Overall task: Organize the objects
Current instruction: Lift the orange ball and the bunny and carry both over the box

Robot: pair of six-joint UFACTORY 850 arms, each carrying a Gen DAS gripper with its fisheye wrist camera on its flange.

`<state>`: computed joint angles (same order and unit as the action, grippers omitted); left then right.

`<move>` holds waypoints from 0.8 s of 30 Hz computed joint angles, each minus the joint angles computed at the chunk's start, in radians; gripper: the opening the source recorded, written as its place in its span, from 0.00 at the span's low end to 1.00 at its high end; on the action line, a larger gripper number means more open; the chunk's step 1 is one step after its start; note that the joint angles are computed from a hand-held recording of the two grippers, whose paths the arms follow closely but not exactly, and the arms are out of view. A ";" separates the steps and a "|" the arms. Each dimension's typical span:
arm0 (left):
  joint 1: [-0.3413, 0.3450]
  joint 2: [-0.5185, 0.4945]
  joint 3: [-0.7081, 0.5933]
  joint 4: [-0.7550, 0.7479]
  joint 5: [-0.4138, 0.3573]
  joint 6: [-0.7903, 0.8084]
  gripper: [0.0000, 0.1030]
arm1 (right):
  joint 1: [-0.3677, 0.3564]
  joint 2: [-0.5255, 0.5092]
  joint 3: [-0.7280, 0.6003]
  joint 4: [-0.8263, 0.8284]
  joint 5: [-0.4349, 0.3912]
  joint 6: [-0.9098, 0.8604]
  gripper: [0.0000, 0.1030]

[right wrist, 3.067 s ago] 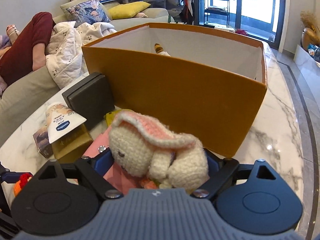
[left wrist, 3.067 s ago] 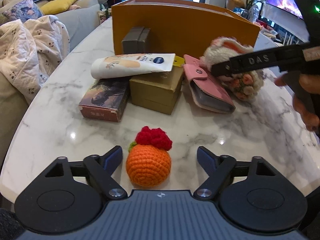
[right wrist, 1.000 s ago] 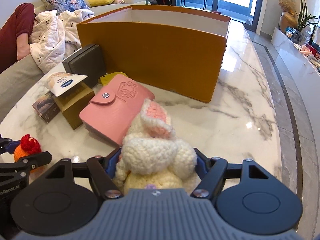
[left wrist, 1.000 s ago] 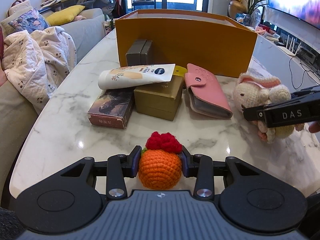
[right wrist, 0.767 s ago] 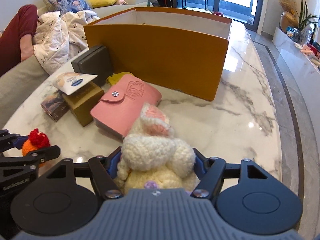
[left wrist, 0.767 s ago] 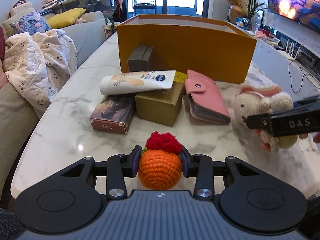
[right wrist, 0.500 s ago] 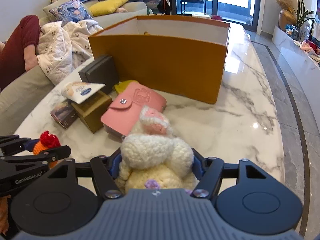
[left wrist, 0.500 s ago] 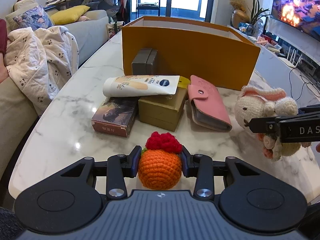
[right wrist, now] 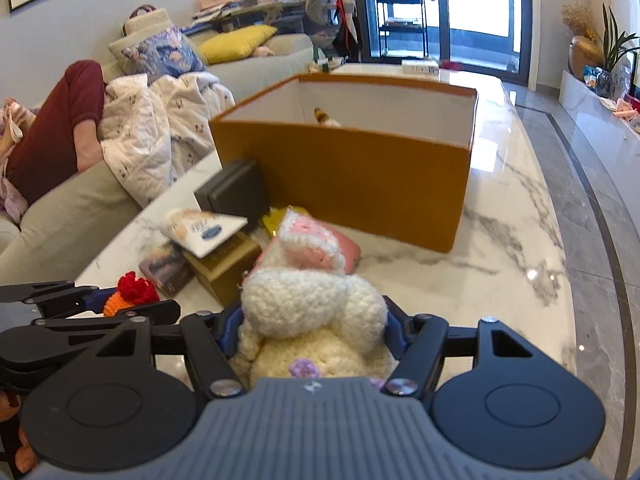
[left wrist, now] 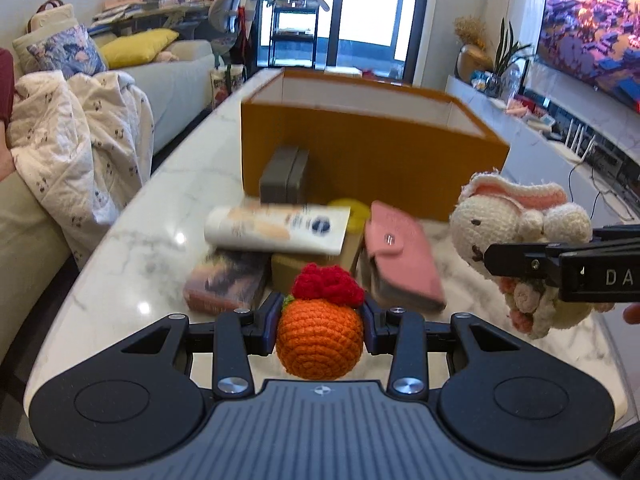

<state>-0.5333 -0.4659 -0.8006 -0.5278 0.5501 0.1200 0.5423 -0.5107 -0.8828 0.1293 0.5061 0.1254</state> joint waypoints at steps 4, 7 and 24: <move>0.016 0.023 -0.020 0.016 0.004 -0.007 0.44 | -0.007 0.032 0.011 0.007 0.043 0.003 0.66; 0.033 0.029 -0.062 0.025 -0.003 0.009 0.44 | -0.018 0.055 0.003 0.012 0.061 0.001 0.66; 0.144 -0.311 -0.659 -0.043 -0.245 0.141 0.44 | -0.127 -0.196 -0.465 0.030 -0.109 -0.047 0.66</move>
